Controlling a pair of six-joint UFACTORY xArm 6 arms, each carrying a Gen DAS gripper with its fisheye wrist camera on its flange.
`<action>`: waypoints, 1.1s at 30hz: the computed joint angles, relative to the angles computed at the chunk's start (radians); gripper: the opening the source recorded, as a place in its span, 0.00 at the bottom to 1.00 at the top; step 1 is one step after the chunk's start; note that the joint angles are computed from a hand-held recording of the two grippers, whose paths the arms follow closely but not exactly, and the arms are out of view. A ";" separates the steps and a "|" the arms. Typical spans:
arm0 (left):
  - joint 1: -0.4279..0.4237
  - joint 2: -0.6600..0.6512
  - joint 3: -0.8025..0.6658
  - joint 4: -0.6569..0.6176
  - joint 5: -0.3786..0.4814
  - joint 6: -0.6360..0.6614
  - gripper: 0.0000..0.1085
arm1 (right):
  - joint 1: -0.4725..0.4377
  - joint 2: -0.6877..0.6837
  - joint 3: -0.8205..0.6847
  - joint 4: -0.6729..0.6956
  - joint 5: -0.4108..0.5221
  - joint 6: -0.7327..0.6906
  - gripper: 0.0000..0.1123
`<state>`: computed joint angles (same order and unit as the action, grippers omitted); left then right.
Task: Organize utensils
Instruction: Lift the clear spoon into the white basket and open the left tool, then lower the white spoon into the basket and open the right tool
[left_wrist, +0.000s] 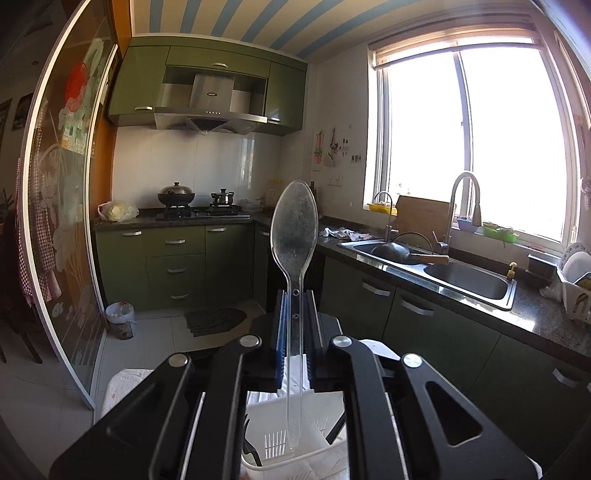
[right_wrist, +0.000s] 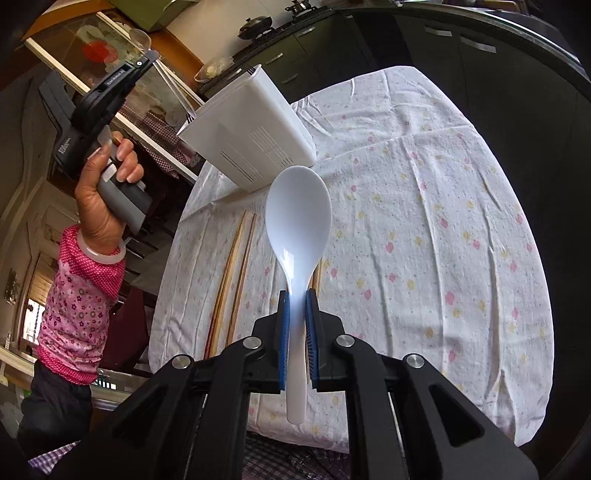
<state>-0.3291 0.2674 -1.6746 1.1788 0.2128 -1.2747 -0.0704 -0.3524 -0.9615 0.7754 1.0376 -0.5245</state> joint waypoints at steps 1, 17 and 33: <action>0.003 0.004 0.011 0.012 -0.002 -0.011 0.08 | 0.006 -0.005 -0.003 0.001 -0.008 -0.002 0.08; 0.053 -0.130 0.253 -0.062 -0.098 -0.054 0.57 | 0.184 0.148 -0.297 0.044 -0.248 0.016 0.08; 0.074 -0.451 0.599 -0.324 -0.149 0.130 0.59 | 0.373 0.750 -0.854 -0.247 -0.761 0.267 0.09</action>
<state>-0.2547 -0.1836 -1.0758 0.8549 0.0643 -1.1449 0.3026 0.3978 -1.8160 0.5283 0.2763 -0.2573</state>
